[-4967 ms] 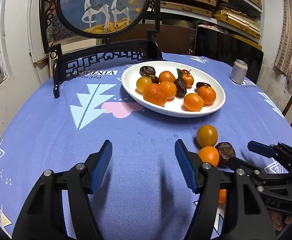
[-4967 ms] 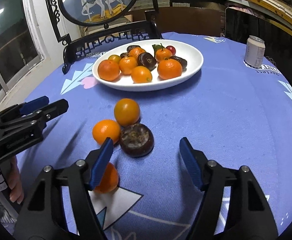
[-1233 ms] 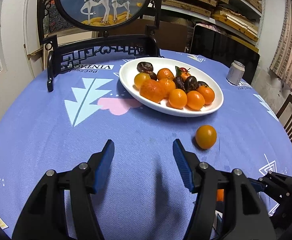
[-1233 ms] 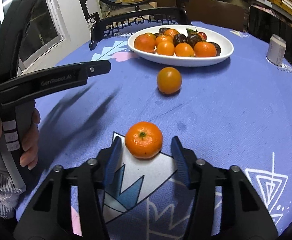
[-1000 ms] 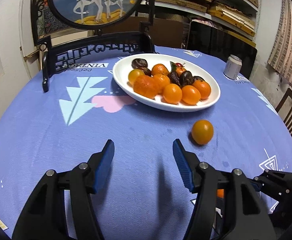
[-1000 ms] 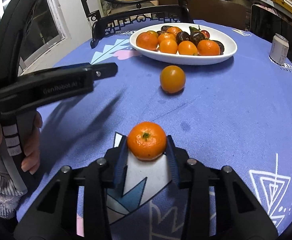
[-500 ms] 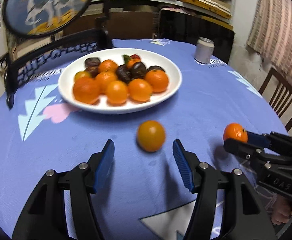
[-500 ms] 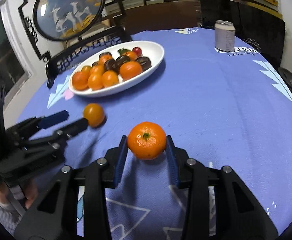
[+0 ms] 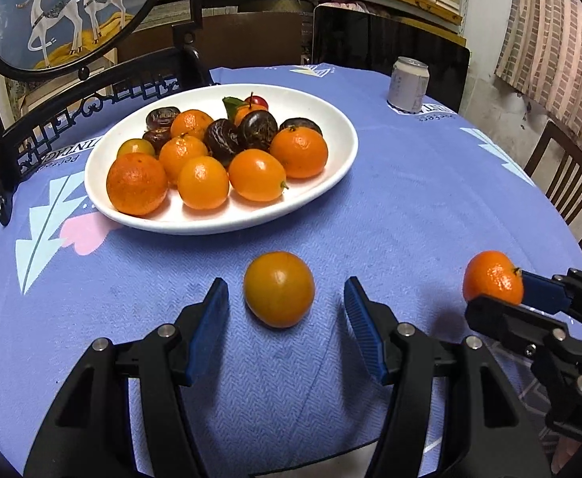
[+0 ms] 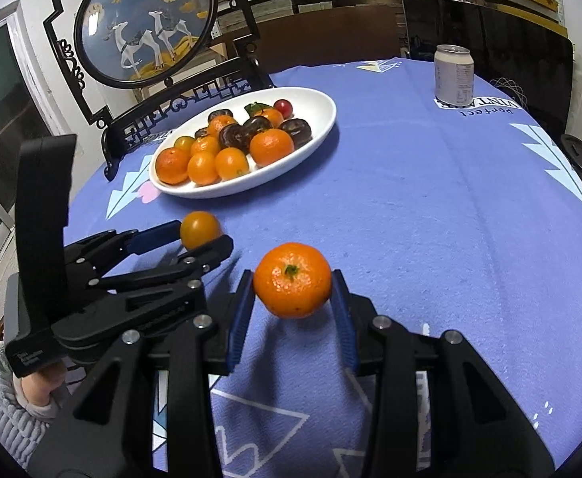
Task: Organize fruits
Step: 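Grasp a yellow-orange fruit with the left tool while the right tool grasps a mandarin, then place both fruits on the white plate and open both tools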
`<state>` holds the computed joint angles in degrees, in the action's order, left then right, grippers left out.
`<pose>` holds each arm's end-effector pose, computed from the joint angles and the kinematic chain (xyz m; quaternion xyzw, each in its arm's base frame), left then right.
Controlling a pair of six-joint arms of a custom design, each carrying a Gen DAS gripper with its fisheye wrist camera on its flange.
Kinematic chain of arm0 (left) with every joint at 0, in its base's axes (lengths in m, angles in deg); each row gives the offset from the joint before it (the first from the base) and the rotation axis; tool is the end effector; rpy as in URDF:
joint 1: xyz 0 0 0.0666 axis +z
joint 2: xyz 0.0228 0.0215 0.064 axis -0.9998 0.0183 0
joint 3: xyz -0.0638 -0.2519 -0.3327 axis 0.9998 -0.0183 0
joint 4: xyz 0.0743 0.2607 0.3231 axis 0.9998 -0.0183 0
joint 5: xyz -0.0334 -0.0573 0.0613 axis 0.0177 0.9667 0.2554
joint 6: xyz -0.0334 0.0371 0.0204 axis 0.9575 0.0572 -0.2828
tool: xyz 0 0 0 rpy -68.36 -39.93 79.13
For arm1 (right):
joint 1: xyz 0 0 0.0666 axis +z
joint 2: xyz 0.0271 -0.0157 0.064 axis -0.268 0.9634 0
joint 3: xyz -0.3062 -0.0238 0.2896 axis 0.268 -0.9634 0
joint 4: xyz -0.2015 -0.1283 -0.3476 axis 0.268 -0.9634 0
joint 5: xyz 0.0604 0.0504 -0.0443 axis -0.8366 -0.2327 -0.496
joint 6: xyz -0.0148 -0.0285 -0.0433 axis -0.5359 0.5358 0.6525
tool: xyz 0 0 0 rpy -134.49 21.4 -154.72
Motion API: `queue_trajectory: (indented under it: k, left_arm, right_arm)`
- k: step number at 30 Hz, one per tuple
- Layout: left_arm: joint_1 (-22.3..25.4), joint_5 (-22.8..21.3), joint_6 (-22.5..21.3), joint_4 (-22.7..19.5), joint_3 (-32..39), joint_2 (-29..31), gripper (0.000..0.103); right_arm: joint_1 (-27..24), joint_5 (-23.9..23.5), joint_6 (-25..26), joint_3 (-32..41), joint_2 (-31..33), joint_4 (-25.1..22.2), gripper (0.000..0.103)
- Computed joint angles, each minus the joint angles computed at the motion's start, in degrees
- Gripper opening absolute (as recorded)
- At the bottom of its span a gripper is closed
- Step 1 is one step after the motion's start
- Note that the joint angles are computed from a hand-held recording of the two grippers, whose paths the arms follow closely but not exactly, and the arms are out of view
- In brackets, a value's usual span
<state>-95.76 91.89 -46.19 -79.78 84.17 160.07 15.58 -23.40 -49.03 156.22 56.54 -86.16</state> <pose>0.5859 -0.0820 0.2705 0.2660 0.8923 -0.1168 0.3454 0.4786 0.2757 0.2962 0.1038 0.9142 0.0840 0.3826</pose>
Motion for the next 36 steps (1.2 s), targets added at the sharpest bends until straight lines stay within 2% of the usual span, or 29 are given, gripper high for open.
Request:
queue_trajectory:
  k: [7, 10, 14, 23, 26, 28, 31, 33, 36]
  left_arm:
    - [-0.05, -0.33, 0.24, 0.57, -0.24, -0.1, 0.059]
    - [-0.02, -0.42, 0.31, 0.66, -0.2, -0.1, 0.046]
    - [0.08, -0.46, 0.33, 0.52, 0.0, 0.09, 0.037]
    - [0.1, -0.01, -0.87, 0.98, -0.74, -0.38, 0.036]
    - [0.35, 0.21, -0.82, 0.9, -0.81, -0.41, 0.036]
    - [0.45, 0.34, -0.75, 0.88, -0.82, -0.42, 0.035]
    - [0.46, 0.25, -0.92, 1.16, -1.13, -0.64, 0.035]
    - [0.52, 0.34, -0.99, 1.42, -1.36, -0.82, 0.035]
    - [0.83, 0.54, -1.04, 2.69, -2.15, -1.5, 0.035]
  right_arm:
    - [-0.17, -0.42, -0.3, 0.21, 0.29, -0.44, 0.04]
    - [-0.26, -0.65, -0.42, 0.19, 0.35, -0.45, 0.04]
    - [-0.29, -0.81, -0.31, 0.16, 0.33, -0.32, 0.04]
    - [-0.22, -0.45, -0.2, 0.39, 0.41, -0.96, 0.041]
    - [-0.33, 0.51, -0.35, 1.15, 1.18, -3.28, 0.046]
    - [-0.69, 1.58, -1.55, 1.6, 1.75, -5.0, 0.046]
    - [-1.72, -1.19, -2.65, 1.7, 2.49, -6.22, 0.04]
    - [-1.55, 0.06, -1.98, 1.76, 2.99, -6.5, 0.034]
    - [-1.49, 0.53, -2.08, 1.29, 2.89, -5.73, 0.032]
